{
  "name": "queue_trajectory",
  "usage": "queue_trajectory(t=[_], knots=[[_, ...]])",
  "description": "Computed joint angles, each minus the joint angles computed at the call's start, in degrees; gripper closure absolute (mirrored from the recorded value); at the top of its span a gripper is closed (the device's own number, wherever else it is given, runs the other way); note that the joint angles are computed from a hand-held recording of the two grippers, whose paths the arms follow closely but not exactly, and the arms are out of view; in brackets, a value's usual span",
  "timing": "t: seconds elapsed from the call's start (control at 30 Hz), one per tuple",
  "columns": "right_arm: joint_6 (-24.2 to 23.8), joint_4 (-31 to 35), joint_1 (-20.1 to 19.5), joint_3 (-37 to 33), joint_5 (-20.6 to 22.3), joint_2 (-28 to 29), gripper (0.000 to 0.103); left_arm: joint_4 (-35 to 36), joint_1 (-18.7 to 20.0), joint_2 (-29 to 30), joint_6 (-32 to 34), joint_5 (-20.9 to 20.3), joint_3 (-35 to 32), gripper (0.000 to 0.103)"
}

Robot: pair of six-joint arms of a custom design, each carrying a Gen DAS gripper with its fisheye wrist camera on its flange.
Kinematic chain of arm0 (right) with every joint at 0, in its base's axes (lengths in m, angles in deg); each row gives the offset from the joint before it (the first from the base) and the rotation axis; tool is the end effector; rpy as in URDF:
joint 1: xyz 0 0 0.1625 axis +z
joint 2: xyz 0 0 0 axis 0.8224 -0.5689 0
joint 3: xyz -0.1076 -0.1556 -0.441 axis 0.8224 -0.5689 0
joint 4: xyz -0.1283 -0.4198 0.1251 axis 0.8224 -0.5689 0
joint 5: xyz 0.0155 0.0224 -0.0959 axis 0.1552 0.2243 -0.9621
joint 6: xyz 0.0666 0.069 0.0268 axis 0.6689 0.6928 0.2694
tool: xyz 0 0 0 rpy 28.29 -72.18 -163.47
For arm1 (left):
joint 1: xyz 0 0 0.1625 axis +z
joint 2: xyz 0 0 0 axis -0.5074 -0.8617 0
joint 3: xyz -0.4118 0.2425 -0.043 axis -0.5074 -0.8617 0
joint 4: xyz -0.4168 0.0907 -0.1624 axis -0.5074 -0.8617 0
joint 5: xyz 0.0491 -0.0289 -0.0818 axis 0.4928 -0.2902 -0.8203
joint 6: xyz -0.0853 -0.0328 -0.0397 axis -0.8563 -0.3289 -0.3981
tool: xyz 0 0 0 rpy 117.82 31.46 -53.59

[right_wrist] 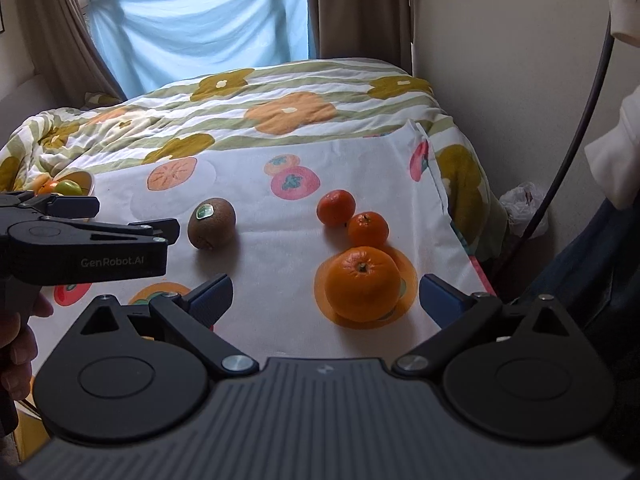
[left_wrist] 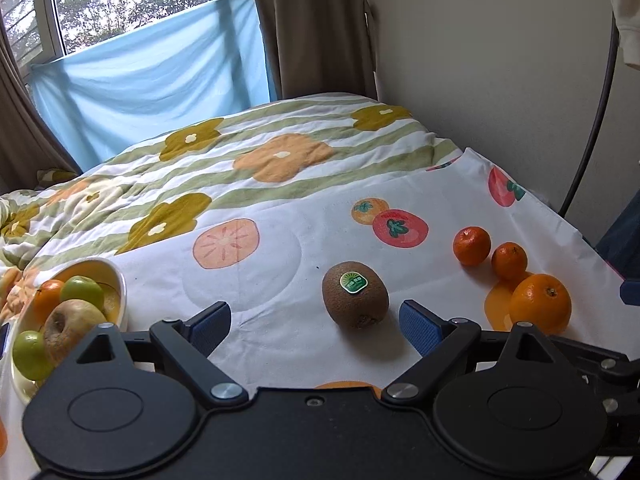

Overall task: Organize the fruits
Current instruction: 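Move both tools back toward the kiwi and mandarins on the sheet, then grasp the kiwi with the left tool while the right tool grasps the large orange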

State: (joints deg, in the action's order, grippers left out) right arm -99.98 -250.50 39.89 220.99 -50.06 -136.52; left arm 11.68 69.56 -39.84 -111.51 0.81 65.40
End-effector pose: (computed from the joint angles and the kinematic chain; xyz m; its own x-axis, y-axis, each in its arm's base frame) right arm 0.1081 -0.4377 0.2577 -0.7319 0.2870 0.6180 -0.3320 0.6418 -0.6913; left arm -0.3503 -0.5469 0.0167 -0.5160 0.4835 -0.7071 0.8102 0.5434 -0.2198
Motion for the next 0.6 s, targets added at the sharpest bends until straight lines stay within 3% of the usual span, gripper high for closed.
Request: queue_trajectory(t=[0.37,0.6], knots=[[5.51,-4.43,-1.90,-1.55,-3.44,4.76,0.000,3.59,2.94,6.70,0.76,2.88,-7.83,0.011],[7.42,-4.86,-2.56,-2.64,-3.96,6.28,0.000,6.05,3.65,9.21,-0.38,3.58,-10.97,0.028]])
